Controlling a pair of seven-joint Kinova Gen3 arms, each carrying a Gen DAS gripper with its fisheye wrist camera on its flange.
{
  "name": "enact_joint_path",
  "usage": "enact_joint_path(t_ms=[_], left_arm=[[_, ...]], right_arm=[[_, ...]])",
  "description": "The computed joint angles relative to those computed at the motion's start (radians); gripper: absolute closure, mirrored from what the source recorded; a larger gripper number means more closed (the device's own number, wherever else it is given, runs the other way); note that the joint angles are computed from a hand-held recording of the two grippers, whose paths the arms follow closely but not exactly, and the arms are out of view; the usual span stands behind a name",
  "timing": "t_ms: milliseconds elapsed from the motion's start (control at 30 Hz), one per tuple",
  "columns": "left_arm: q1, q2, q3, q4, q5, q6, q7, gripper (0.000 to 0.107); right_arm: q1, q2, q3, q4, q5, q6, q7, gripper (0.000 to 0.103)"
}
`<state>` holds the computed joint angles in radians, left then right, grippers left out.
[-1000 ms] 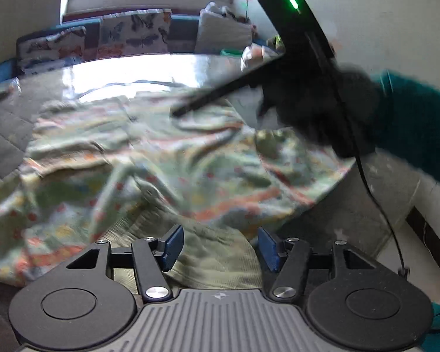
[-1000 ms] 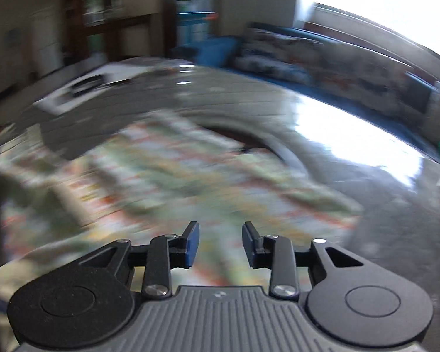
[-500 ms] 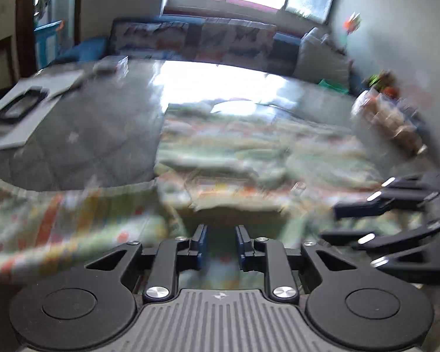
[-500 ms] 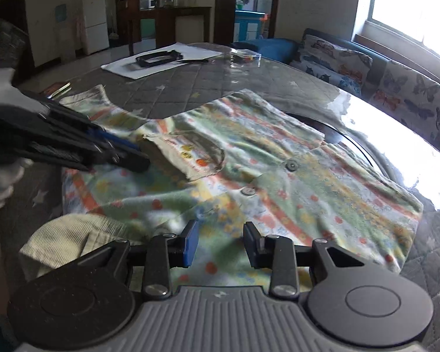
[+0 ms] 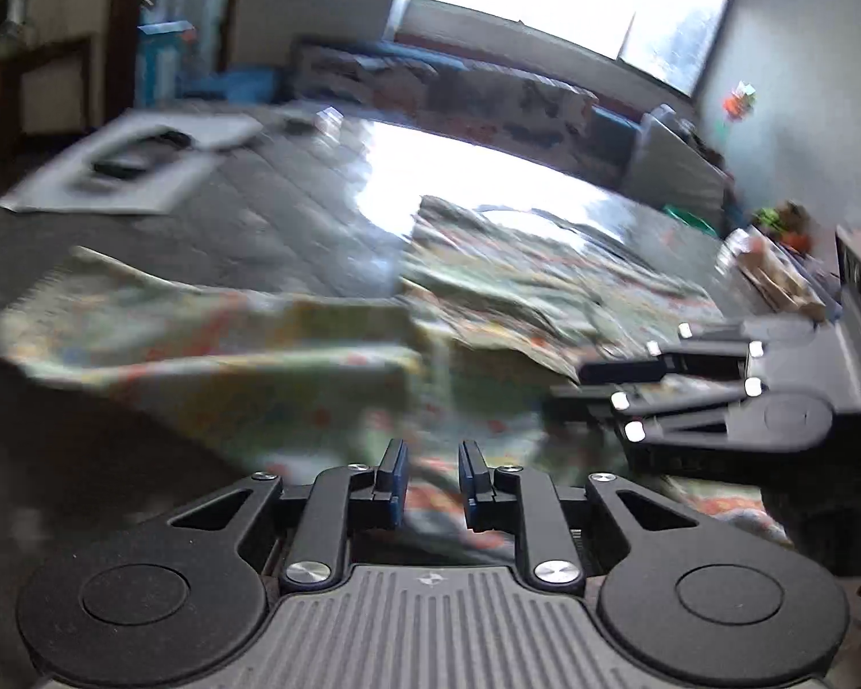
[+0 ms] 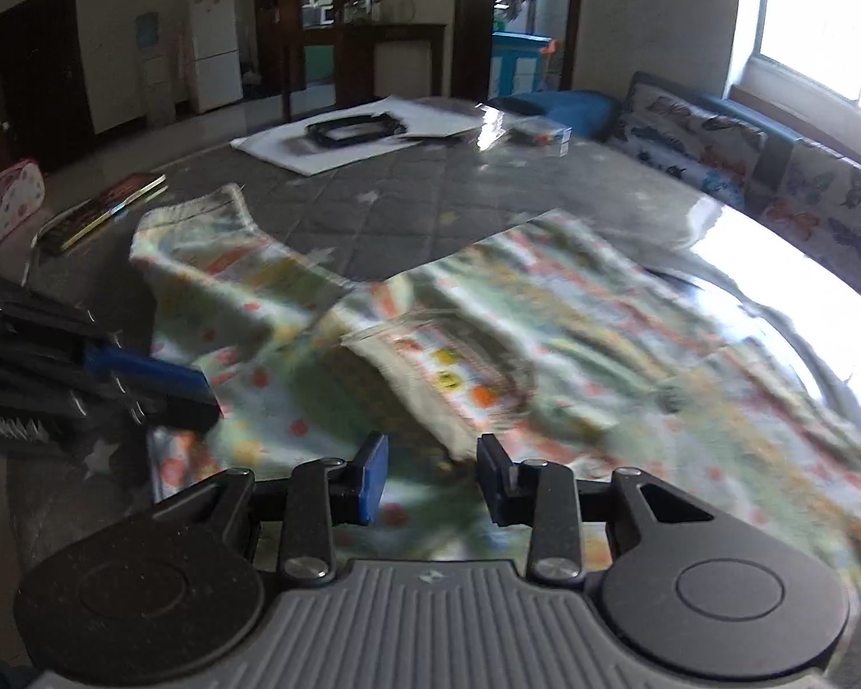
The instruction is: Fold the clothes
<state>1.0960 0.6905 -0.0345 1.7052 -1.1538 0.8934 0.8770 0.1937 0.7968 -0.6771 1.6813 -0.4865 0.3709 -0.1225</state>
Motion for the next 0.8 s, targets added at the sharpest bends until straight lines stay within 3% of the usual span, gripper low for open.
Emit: enact_joint_path(t_ms=[100, 167, 267, 367, 567, 667, 700, 800], left_arm=[[0.045, -0.02, -0.009, 0.028, 0.032, 0.113, 0.075, 0.086], [0.045, -0.022, -0.016, 0.025, 0.108, 0.194, 0.089, 0.082], [-0.002, -0.029, 0.01, 0.03, 0.196, 0.293, 0.133, 0.067], [-0.062, -0.044, 0.027, 0.06, 0.253, 0.316, 0.161, 0.063], [-0.168, -0.055, 0.04, 0.095, 0.302, 0.262, 0.131, 0.06], [-0.182, -0.034, 0.027, 0.087, 0.312, 0.269, 0.128, 0.066], [-0.188, -0.022, 0.026, 0.073, 0.318, 0.284, 0.109, 0.083], [-0.196, -0.016, 0.014, 0.074, 0.308, 0.278, 0.09, 0.098]], right_arm=[[0.036, -0.008, -0.042, 0.041, 0.006, -0.012, 0.043, 0.069], [0.058, -0.013, -0.062, 0.058, 0.006, 0.004, 0.067, 0.069], [0.074, -0.022, -0.075, 0.084, -0.003, 0.035, 0.114, 0.069], [0.075, -0.03, -0.077, 0.117, -0.018, 0.022, 0.167, 0.069], [0.066, -0.039, -0.074, 0.133, -0.05, 0.012, 0.187, 0.068], [0.063, -0.041, -0.069, 0.135, -0.06, 0.013, 0.193, 0.068], [0.062, -0.042, -0.067, 0.135, -0.063, 0.013, 0.194, 0.068], [0.059, -0.045, -0.063, 0.137, -0.068, 0.012, 0.2, 0.068]])
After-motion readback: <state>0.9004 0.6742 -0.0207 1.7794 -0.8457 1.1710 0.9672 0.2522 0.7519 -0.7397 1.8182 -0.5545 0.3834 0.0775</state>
